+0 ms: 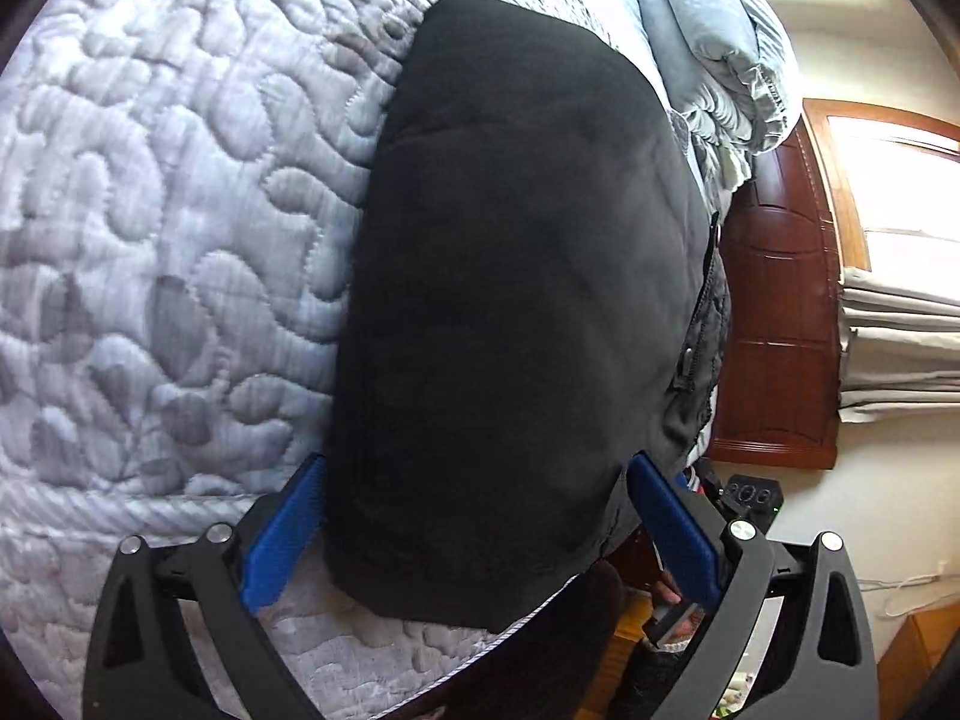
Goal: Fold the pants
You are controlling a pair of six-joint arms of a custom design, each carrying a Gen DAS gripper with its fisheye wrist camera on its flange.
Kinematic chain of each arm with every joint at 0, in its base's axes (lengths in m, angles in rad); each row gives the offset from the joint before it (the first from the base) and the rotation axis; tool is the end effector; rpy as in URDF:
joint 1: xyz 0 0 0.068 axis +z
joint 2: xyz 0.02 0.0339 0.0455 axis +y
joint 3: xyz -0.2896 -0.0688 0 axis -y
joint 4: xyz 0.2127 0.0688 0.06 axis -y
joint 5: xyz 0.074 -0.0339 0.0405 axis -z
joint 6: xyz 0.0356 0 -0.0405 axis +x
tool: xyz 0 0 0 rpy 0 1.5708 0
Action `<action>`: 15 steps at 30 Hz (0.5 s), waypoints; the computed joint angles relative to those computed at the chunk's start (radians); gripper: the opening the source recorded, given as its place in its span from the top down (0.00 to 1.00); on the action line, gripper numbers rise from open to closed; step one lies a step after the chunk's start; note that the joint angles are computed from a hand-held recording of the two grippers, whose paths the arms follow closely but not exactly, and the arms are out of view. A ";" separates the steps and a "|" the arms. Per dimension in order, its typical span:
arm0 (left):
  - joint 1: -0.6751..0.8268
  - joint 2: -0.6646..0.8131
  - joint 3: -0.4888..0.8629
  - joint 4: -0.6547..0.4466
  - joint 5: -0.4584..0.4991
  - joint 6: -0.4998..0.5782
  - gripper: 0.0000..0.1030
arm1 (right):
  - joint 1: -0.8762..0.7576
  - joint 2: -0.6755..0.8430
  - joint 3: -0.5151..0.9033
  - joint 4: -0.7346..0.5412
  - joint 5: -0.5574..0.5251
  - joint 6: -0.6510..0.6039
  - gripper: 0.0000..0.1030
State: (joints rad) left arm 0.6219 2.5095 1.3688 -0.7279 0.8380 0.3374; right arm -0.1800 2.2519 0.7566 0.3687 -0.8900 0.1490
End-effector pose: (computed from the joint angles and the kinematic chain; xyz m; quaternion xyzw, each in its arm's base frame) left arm 0.3147 0.1930 0.0228 -0.1878 0.8857 -0.4195 0.0654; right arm 0.3194 -0.0300 0.0439 0.0506 0.8841 0.4168 0.2053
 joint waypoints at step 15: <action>-0.060 0.087 0.158 -0.093 0.019 -0.057 0.04 | -0.021 0.005 0.021 -0.008 -0.005 -0.011 0.28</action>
State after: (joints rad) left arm 0.5614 2.5966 1.5263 -0.8205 0.8570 0.2800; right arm -0.2012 2.2565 0.7777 0.3608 -0.8950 0.1378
